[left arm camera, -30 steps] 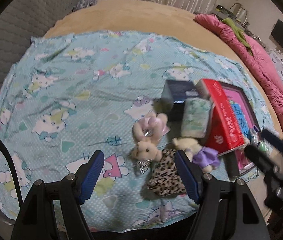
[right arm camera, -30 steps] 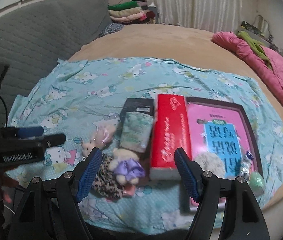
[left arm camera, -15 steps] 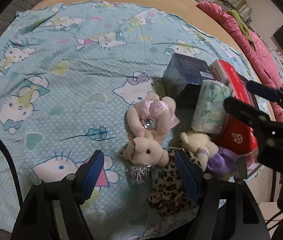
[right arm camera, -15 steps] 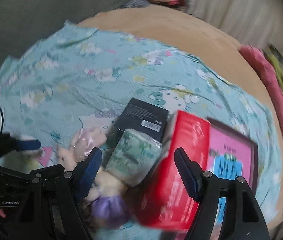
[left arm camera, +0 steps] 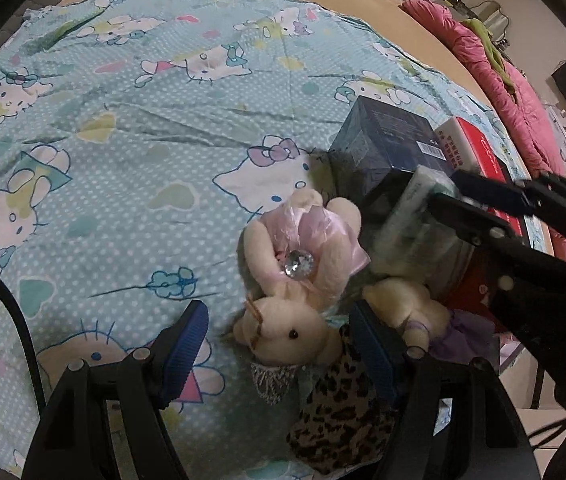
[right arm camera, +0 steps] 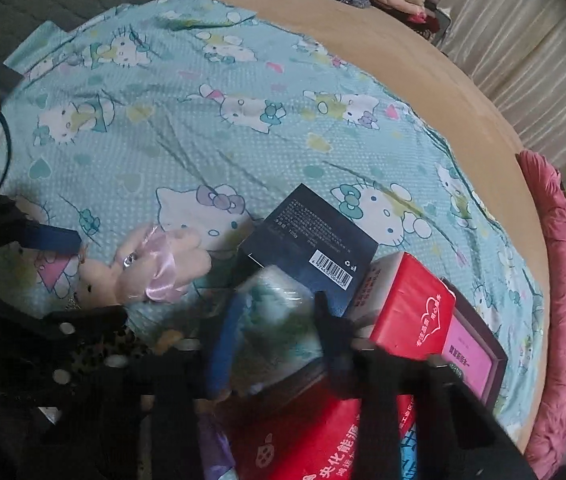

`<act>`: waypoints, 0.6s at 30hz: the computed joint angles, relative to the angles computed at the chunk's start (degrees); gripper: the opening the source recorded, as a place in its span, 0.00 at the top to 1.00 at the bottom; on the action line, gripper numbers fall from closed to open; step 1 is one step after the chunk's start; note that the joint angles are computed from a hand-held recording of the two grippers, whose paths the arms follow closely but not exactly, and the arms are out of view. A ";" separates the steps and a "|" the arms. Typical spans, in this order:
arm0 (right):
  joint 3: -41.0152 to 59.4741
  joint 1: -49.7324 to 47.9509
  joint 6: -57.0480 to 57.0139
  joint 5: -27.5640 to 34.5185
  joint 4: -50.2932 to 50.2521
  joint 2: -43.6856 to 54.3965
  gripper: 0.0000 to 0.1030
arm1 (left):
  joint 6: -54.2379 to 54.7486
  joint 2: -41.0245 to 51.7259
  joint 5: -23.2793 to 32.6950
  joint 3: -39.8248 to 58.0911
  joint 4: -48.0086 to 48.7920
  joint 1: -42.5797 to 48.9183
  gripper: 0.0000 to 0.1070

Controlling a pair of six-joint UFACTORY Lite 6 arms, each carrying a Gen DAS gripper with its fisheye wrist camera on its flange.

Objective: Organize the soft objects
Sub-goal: 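Grasp the pink-bow bunny plush with left tool while right tool grasps green floral packet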

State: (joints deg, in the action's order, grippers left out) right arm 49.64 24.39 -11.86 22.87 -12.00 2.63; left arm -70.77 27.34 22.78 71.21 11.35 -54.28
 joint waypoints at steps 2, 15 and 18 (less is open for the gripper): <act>-1.31 -1.89 -5.68 -1.19 6.70 -1.60 0.82 | 0.75 1.38 0.08 1.11 -0.53 0.35 0.32; -5.46 -11.45 -24.49 3.25 33.75 -15.98 0.87 | -1.51 4.05 -3.77 2.93 1.58 0.82 0.66; -6.36 -13.19 -26.95 4.68 36.85 -18.73 0.87 | -7.46 0.74 -2.08 1.82 7.56 -0.39 0.66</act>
State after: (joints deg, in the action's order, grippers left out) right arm 43.28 11.20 -38.81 27.55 24.85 -16.10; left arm -78.23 28.08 20.70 73.04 18.91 -54.66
